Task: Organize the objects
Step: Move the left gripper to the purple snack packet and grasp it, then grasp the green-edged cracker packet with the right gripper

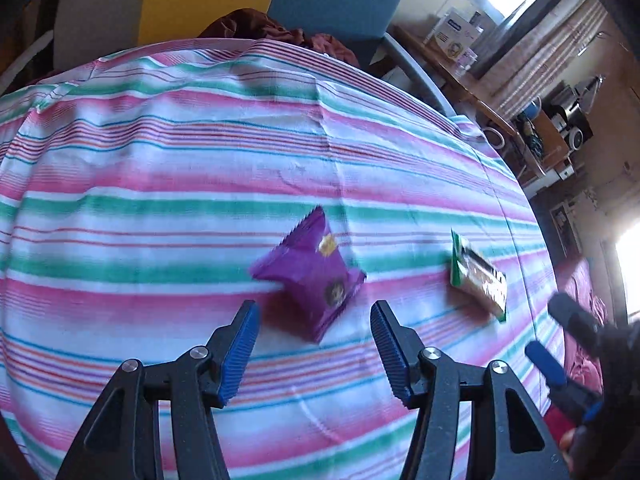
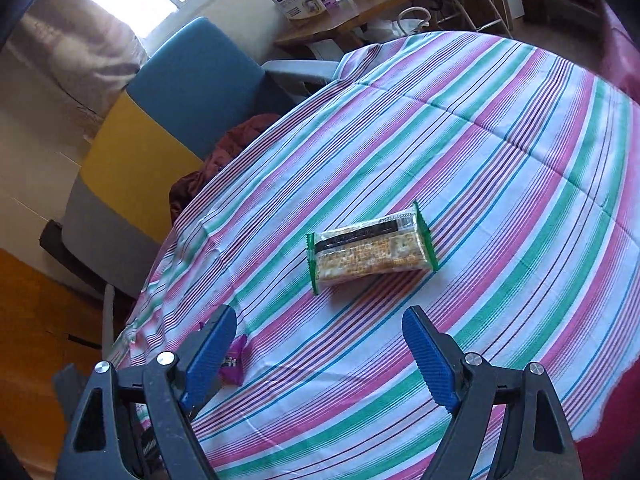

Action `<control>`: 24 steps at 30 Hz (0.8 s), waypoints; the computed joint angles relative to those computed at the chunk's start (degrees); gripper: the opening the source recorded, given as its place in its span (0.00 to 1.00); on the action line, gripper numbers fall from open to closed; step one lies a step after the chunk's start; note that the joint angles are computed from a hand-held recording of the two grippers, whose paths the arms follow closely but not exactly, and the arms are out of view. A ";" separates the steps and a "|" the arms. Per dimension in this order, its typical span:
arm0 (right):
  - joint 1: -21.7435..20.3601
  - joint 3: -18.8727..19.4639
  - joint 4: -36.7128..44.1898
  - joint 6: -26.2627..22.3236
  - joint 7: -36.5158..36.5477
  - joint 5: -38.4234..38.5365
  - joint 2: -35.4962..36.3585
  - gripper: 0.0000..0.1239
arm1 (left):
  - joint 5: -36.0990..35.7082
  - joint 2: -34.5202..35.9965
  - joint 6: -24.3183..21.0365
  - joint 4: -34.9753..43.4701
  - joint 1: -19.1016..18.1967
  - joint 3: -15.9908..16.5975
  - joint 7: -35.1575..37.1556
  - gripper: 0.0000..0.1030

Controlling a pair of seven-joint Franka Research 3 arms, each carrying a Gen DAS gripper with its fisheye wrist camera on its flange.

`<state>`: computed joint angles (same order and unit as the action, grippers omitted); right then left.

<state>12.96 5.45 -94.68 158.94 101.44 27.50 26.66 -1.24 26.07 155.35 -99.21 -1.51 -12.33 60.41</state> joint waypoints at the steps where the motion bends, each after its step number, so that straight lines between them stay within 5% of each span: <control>1: -0.18 0.25 0.10 -0.17 -0.31 0.26 0.08 0.69 | 1.50 0.96 -0.28 1.46 -1.25 1.34 -1.82 0.58; 9: -1.25 1.49 0.19 -0.38 -2.82 3.32 0.19 0.69 | 8.33 6.59 -4.29 9.22 -3.38 3.88 -4.79 0.52; 11: -1.11 1.33 0.25 -0.44 -2.80 3.44 0.25 0.69 | 10.25 4.94 -2.43 6.32 -2.80 3.32 -1.67 0.34; 18: 0.06 -0.06 0.86 -2.29 -1.55 0.97 0.48 0.69 | 8.43 -4.29 3.32 -8.24 0.25 0.79 6.83 0.32; 24: 1.49 -1.21 5.55 -10.53 -2.97 -5.18 2.17 0.69 | 7.39 -12.91 6.33 -20.06 0.78 0.70 12.30 0.32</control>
<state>14.45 4.24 -89.13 148.41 98.47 22.32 28.83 6.15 13.16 161.68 -119.26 -0.73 -11.63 72.71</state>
